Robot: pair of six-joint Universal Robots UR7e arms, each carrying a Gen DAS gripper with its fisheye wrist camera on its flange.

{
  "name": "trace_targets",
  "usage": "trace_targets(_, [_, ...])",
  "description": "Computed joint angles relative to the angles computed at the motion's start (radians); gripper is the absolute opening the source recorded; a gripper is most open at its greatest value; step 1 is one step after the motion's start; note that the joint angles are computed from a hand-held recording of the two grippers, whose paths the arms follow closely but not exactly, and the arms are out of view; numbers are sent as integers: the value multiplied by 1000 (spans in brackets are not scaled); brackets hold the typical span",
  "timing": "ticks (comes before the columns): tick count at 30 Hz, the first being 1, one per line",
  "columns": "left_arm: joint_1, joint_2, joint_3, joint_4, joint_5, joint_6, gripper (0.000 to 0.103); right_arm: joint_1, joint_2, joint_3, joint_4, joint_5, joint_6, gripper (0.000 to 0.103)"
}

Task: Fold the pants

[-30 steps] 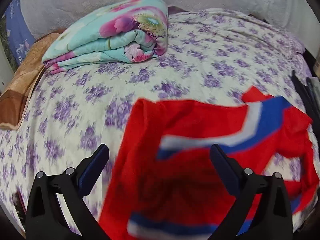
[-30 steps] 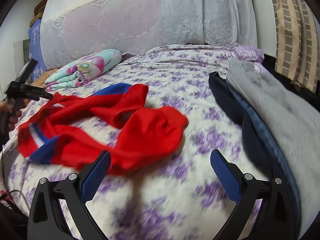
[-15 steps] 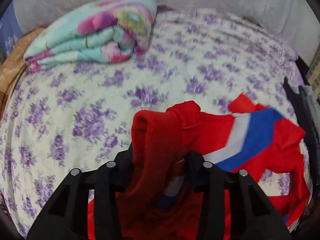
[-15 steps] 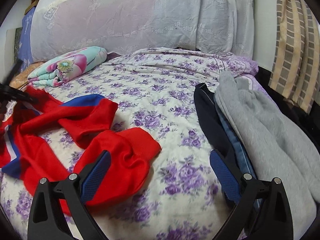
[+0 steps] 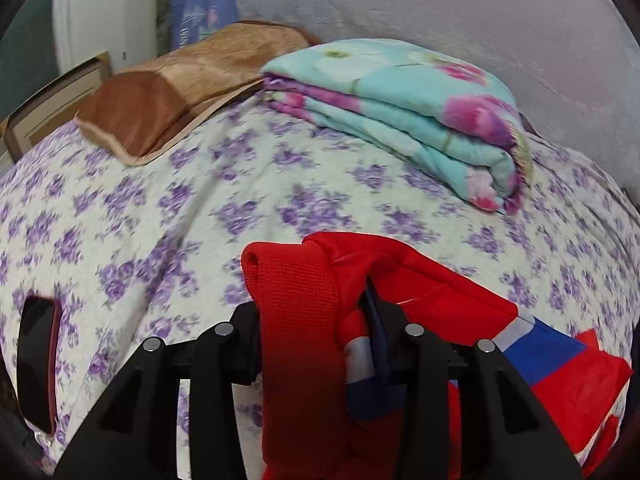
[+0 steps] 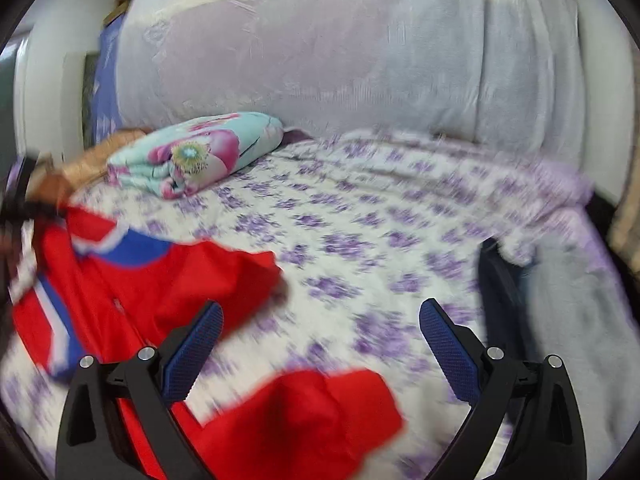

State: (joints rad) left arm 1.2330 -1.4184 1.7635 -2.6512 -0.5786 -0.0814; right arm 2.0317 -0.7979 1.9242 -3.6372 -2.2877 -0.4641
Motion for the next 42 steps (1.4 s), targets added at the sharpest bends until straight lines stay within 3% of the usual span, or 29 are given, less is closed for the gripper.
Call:
trace_targets(2, [2, -10, 11, -10, 5, 7, 42, -43, -36, -37, 167, 96, 180, 96])
trace_targets(3, [1, -16, 17, -10, 5, 10, 42, -78, -53, -68, 267, 167, 284, 86])
trace_targets(4, [0, -23, 23, -11, 4, 16, 42, -108, -61, -106, 363, 224, 362, 83])
trace_targets(9, [-19, -55, 79, -63, 18, 72, 44, -195, -14, -285, 764, 475, 558, 80])
trace_targets(12, [-23, -69, 96, -85, 5, 84, 44, -200, 52, -357, 847, 465, 630, 80])
trace_targets(13, [-23, -72, 98, -88, 2, 84, 44, -208, 67, -365, 852, 485, 650, 73])
trace_targets(14, [-25, -74, 101, -96, 1, 87, 44, -219, 78, -365, 848, 526, 654, 24])
trace_targets(15, [-27, -75, 104, -104, 2, 91, 44, -219, 85, -362, 842, 529, 643, 9])
trace_targets(18, [-39, -81, 124, -148, -6, 117, 44, -184, 49, -260, 653, 493, 559, 8])
trace_targets(21, [-60, -91, 153, -209, -24, 158, 44, -105, -30, -115, 408, 413, 451, 8])
trace_targets(23, [-79, -92, 173, -267, -32, 199, 43, -39, -73, -47, 273, 313, 405, 9])
trace_targets(25, [-94, -82, 180, -301, -49, 232, 46, 43, -100, -32, 195, 158, 358, 11])
trace_targets(28, [-93, -44, 152, -254, -62, 218, 51, 101, -49, -145, 236, -50, 317, 33])
trace_targets(29, [-88, -28, 140, -239, -65, 211, 51, 101, -17, -199, 251, -108, 301, 68])
trace_targets(30, [-84, -12, 132, -239, -60, 213, 51, 91, 36, -282, 256, -181, 258, 87])
trace_targets(32, [-71, 6, 113, -194, -62, 180, 51, 60, 89, -382, 284, -248, 214, 87])
trace_targets(35, [-62, -14, 116, -145, -78, 151, 52, -14, 29, -343, 416, -186, 341, 82])
trace_targets(37, [-62, -19, 124, -175, -52, 191, 58, -43, -7, -279, 371, -197, 339, 82])
trace_targets(40, [-41, -8, 93, -145, -36, 187, 59, -93, -60, -164, 304, -191, 364, 82])
trace_targets(42, [-26, 4, 65, -92, -49, 169, 59, -141, -115, -72, 315, -106, 431, 80])
